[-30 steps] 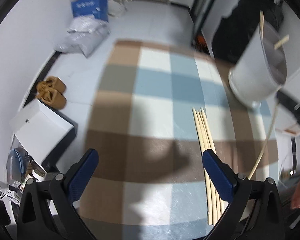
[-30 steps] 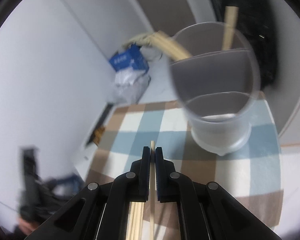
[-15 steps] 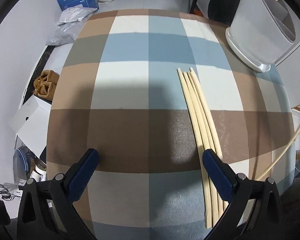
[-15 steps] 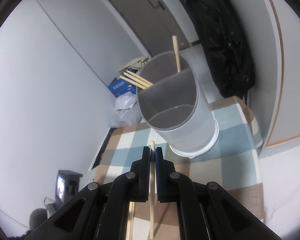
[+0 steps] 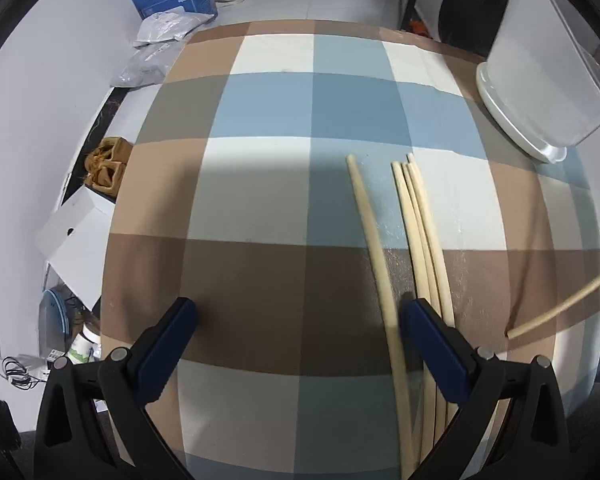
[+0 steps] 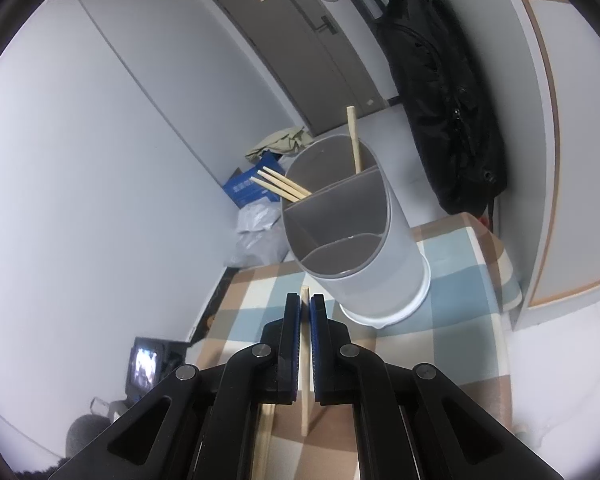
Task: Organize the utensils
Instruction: 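Grasp one chopstick with the left gripper while the right gripper holds its chopstick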
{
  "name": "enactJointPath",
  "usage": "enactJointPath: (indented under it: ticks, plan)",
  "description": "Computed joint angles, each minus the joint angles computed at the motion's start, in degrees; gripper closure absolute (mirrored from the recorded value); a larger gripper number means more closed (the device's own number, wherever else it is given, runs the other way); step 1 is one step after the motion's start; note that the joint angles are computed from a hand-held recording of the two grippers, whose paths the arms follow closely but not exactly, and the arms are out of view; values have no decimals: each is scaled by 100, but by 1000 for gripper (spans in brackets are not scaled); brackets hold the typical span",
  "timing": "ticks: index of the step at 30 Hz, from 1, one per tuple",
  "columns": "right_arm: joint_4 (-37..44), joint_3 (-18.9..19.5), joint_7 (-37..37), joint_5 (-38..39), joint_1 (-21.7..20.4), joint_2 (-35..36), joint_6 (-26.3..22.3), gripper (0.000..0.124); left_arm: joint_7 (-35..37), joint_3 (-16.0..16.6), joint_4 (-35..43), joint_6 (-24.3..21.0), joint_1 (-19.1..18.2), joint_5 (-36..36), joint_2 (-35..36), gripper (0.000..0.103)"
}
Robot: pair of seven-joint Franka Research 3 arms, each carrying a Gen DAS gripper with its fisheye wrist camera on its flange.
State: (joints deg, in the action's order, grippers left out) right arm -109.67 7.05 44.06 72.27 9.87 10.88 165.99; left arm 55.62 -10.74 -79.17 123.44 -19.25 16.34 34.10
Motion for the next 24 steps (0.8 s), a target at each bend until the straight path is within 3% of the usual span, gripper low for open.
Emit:
enactJointPath:
  ticks: [7, 12, 16, 21, 24]
  plan:
    - [-26, -4, -67, 41, -14, -45, -66, 120, 25, 85, 413, -135, -52, 106, 249, 6]
    - [39, -27, -53, 4, -20, 9, -180, 120, 332, -19, 660, -103, 8, -60, 397, 38]
    - [94, -32, 38, -163, -16, 69, -190, 120, 523, -5, 1098, -238, -15, -165, 653, 56]
    - [150, -6, 50, -266, -47, 123, -215, 120, 708, 7, 1441, -257, -14, -269, 875, 99]
    - [178, 3, 82, -399, -44, 158, -187, 120, 582, 53, 1314, -129, -2, -315, 811, 102]
